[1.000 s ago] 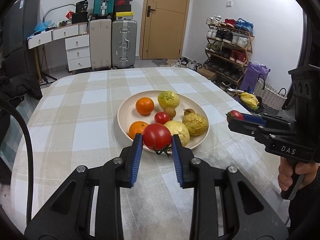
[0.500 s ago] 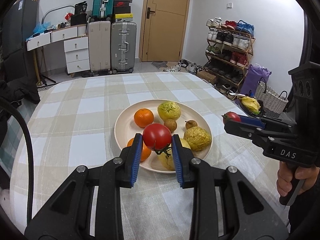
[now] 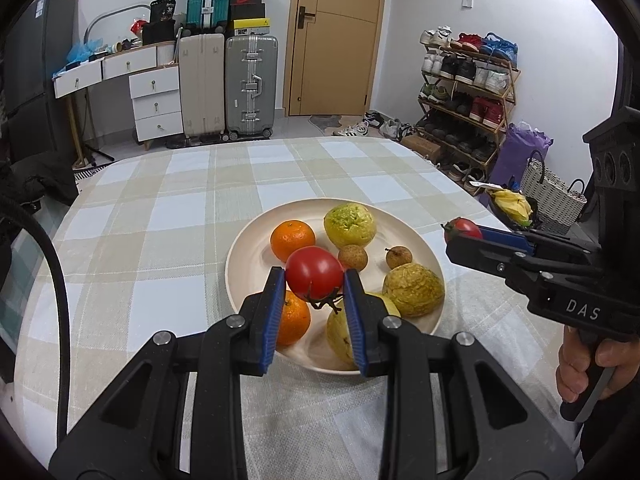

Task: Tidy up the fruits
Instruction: 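Carry the round tomato with the left gripper over the plate while the right carries the oval tomato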

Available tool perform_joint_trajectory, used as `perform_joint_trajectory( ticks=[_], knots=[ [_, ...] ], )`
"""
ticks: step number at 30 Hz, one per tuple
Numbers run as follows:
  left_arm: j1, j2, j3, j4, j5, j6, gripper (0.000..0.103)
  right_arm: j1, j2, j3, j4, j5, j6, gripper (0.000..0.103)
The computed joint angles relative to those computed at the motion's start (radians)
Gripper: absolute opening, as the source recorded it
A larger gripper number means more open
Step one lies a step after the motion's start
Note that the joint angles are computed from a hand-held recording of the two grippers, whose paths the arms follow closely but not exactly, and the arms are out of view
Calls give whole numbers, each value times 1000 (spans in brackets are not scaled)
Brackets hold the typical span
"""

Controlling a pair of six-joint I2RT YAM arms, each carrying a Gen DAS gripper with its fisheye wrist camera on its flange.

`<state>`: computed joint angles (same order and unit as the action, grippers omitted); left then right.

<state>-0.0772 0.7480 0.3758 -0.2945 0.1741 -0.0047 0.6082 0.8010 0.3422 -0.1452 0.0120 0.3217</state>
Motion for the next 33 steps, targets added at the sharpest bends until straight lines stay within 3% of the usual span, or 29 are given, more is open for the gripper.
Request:
perform_joint_trajectory(
  ticks=[18, 33],
  knots=[
    [-55, 274, 21, 211, -68, -24, 27, -98, 295, 50, 173, -72, -26, 33],
    [-68, 421, 52, 295, -92, -28, 27, -98, 386, 87, 191, -55, -46, 33]
  ],
)
